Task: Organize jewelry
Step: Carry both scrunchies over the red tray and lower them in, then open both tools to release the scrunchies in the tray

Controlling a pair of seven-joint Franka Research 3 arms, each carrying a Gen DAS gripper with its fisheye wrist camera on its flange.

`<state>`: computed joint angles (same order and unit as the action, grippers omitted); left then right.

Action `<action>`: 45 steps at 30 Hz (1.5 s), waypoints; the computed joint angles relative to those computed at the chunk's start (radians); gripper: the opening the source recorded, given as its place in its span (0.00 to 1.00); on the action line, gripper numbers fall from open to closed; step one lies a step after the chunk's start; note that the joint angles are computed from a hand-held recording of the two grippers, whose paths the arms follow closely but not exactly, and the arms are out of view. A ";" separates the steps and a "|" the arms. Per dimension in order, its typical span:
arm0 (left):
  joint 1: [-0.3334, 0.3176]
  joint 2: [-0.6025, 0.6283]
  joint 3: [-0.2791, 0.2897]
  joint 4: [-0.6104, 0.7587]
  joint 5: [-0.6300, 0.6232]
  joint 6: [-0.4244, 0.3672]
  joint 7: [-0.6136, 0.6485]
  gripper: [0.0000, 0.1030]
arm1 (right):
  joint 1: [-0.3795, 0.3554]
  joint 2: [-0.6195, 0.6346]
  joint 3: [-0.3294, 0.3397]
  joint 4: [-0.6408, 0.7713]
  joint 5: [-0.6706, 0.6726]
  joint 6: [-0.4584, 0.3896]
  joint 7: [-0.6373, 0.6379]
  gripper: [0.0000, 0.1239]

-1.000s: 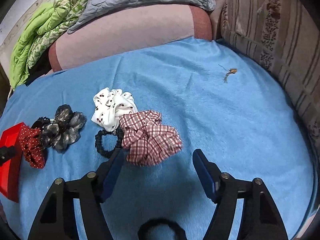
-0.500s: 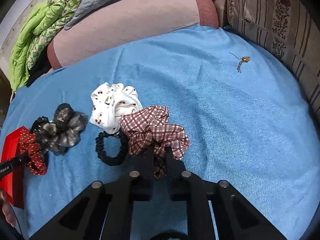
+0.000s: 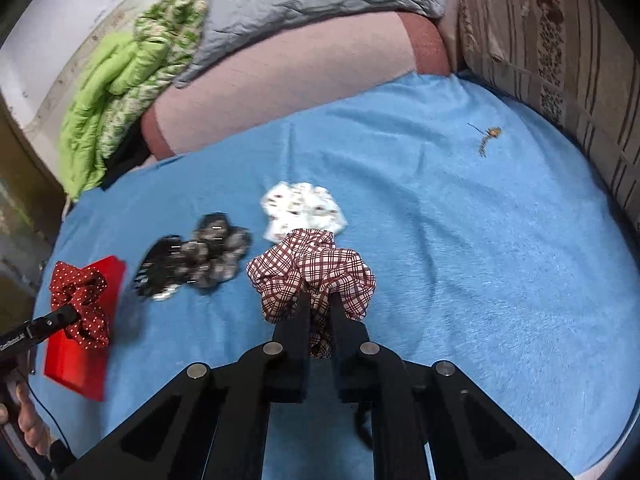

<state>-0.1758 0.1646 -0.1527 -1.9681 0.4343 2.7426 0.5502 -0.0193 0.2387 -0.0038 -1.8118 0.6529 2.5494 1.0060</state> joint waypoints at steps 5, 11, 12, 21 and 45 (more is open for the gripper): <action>0.035 -0.094 0.024 -0.110 0.026 0.003 -0.060 0.11 | 0.023 -0.050 0.027 -0.013 0.044 -0.051 -0.050 0.07; 0.099 -0.157 0.035 -0.186 0.032 -0.018 -0.063 0.11 | 0.092 -0.059 0.053 0.022 0.048 -0.124 -0.071 0.07; 0.108 -0.158 0.037 -0.189 0.037 -0.025 -0.061 0.11 | 0.106 -0.053 0.059 0.037 0.045 -0.138 -0.070 0.07; 0.189 -0.111 0.071 -0.171 0.006 -0.056 0.021 0.11 | 0.237 0.086 0.117 0.221 -0.031 -0.187 -0.006 0.07; 0.243 -0.087 0.118 -0.170 -0.011 0.015 0.000 0.40 | 0.347 0.361 0.132 0.502 -0.268 -0.199 0.178 0.43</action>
<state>0.0676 0.0773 -0.0344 -2.1384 0.4236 2.7575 0.5506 0.3282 0.5993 0.1282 -1.3103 0.3844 2.3502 1.1841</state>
